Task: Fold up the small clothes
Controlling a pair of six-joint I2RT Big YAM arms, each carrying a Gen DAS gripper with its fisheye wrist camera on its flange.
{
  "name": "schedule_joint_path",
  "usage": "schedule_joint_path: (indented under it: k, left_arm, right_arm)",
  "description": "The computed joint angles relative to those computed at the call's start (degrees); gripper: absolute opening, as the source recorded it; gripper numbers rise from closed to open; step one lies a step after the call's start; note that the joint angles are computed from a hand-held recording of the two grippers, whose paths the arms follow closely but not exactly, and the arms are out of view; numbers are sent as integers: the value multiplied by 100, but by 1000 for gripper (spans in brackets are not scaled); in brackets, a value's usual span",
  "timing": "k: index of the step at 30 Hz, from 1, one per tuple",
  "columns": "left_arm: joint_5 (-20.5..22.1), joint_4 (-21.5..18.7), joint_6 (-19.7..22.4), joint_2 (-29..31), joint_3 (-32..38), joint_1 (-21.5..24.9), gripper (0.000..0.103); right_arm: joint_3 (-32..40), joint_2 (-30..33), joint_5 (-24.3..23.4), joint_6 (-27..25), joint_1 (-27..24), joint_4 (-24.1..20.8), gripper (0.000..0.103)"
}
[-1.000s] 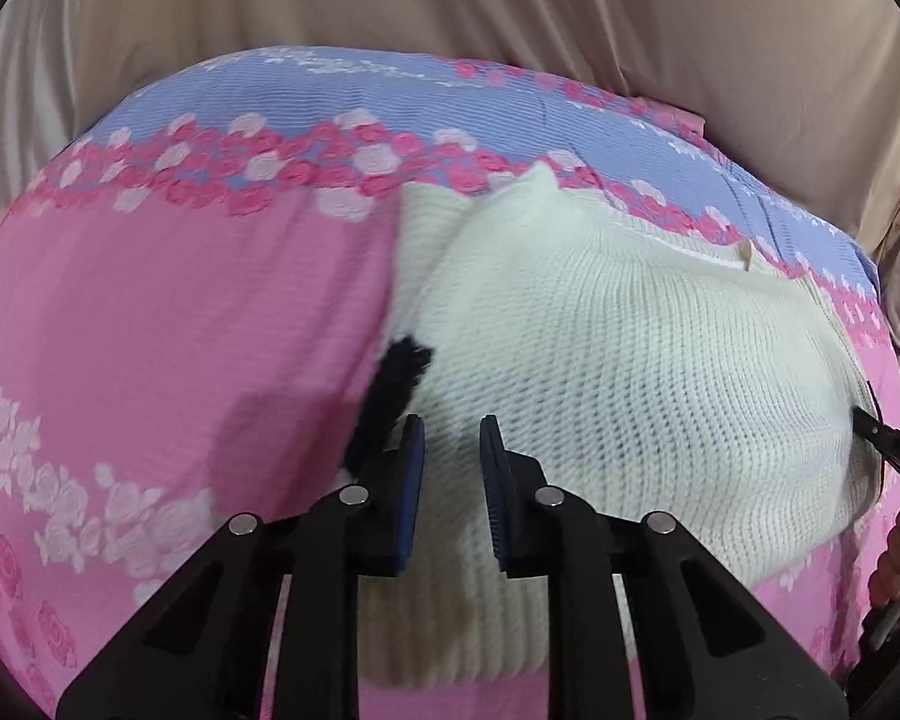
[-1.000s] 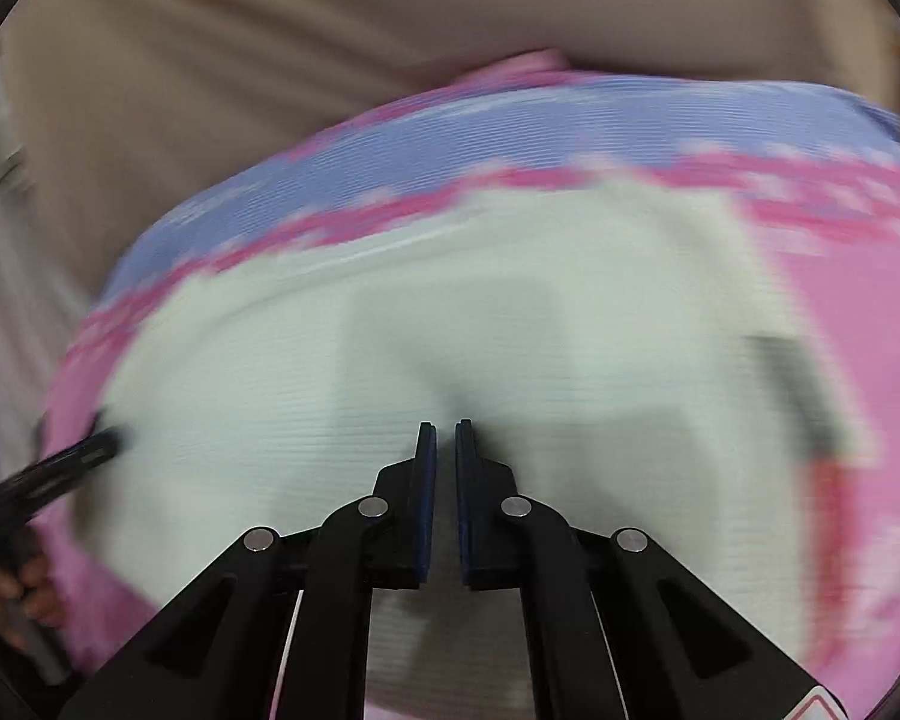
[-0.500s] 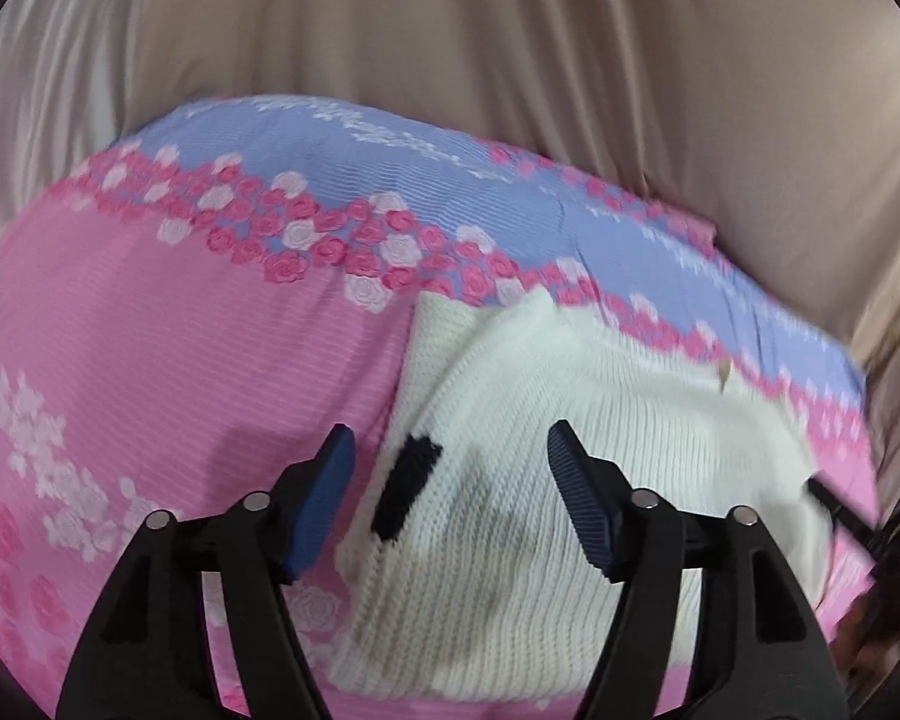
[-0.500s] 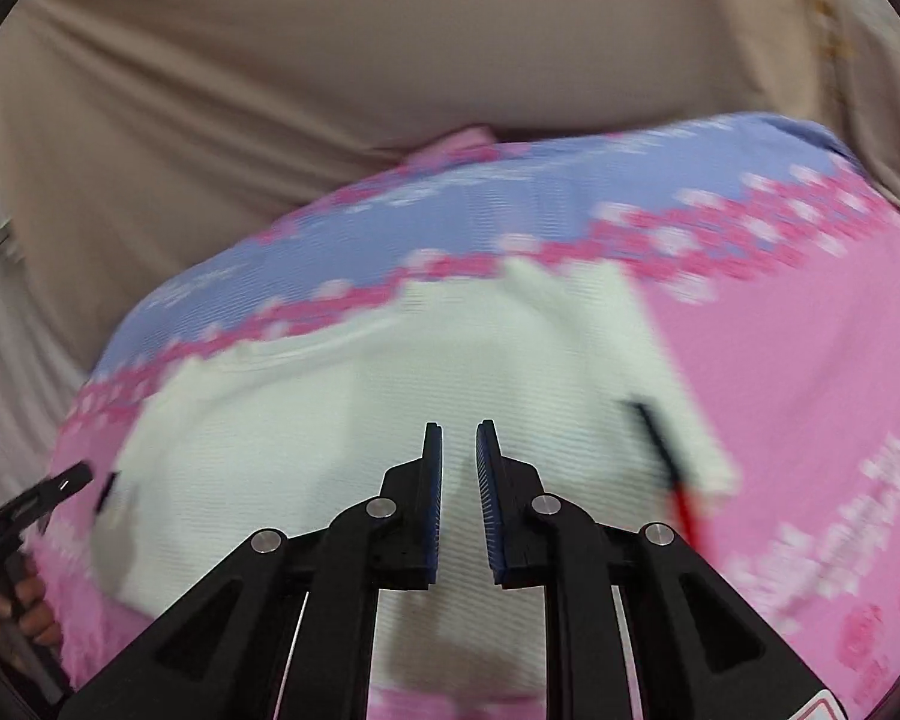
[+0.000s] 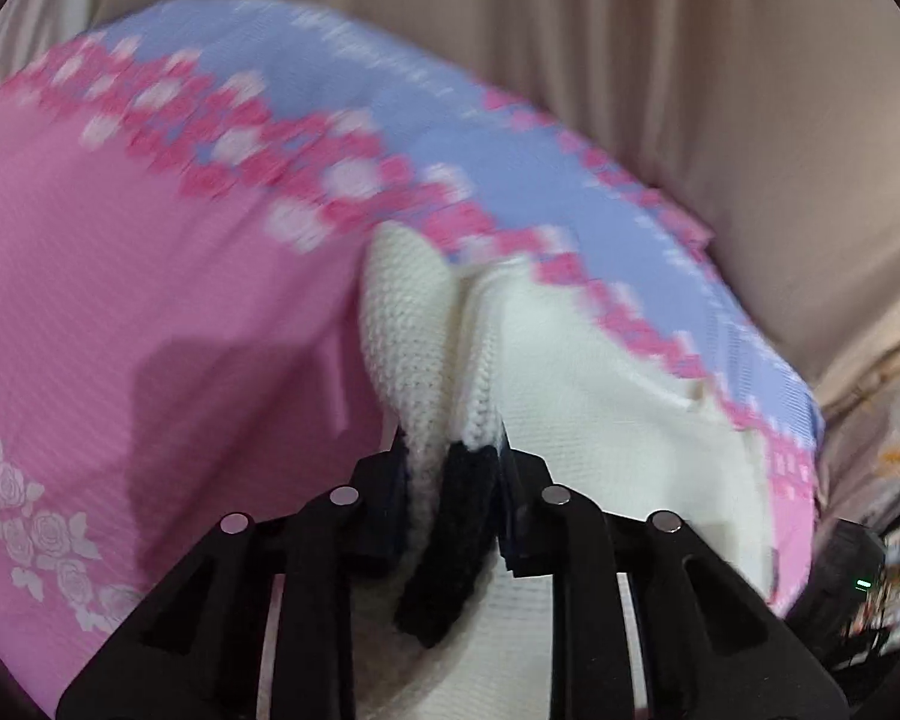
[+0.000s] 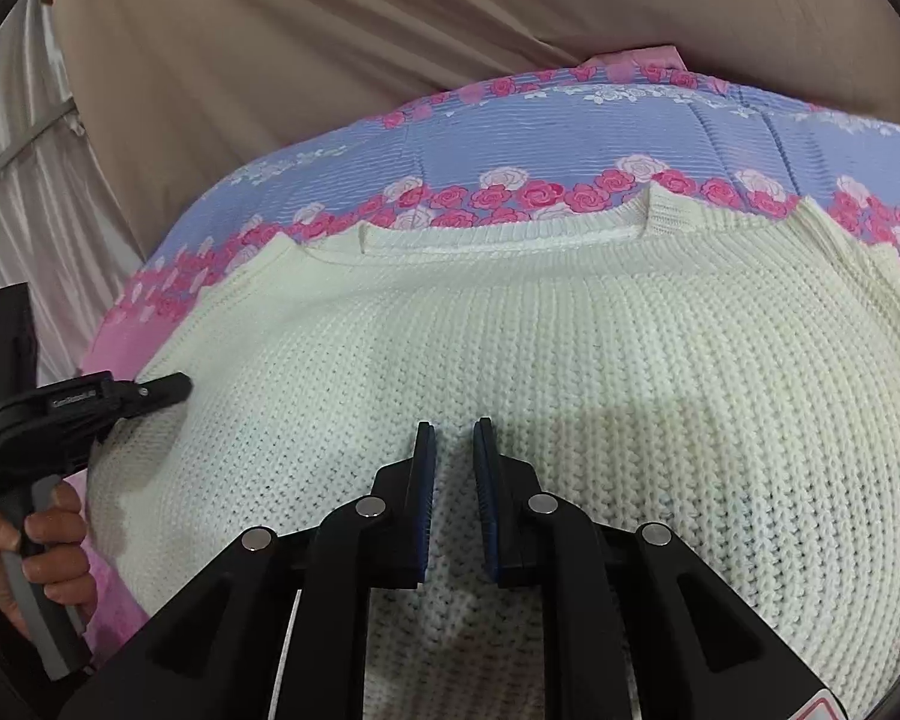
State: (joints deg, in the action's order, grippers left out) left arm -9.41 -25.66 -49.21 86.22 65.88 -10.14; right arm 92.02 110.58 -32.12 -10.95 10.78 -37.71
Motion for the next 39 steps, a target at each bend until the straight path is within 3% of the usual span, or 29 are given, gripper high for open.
schedule_joint_path:
  k: [4,7,10,12,14,15,17,19,21,24,28,33,39]
  left_arm:
    - [-425,-89,817,194,913,-730,21]
    - [-257,-257,1333,801,1871,-1145,21]
    - [76,-859,1660,1730,3013,-1450,24]
    - [249,-1393,1652,2158,3490,-1562,30]
    - [619,-1096,1373,2011,3110,-1607,33]
    - [681,-874,1323,1815,2804,-1625,43]
    - [441,-622,1361,1445,2332,-1670,51]
    - [-127,-515,1420,1003,1861,-1737,56]
    - [-557,-632,1501,767,1617,-1736,62]
    - [-1239,-1192,1453,625,1429,-1680,64]
    - [-1459,-1695,1181,614,1214,-1646,64]
    - [-1620,-1925,1092,729,1193,-1696,64]
    - [-1564,-1937,1066,804,1181,-1697,64]
  right_arm:
    - [133,85,-340,115,-84,-144,16]
    - [213,41,-694,249,-239,-308,24]
    - [-98,-284,-1140,762,-664,220,38]
    - [-292,-451,-1033,1003,-925,511,41]
    - [-497,-611,-687,1056,-1170,667,42]
    - [-611,-691,-515,1046,-1314,693,44]
    - [-781,-795,-395,1043,-1530,681,45]
    - [-959,-901,-407,1050,-1731,665,46]
    - [-1054,-961,-489,1026,-1823,611,47]
    - [-1095,-1009,-854,1052,-1826,501,51]
    - [-863,-899,-1329,1059,-1607,123,61]
    - [-525,-755,-362,881,-1188,-396,63]
    - [-254,-530,-279,885,-1070,-827,64]
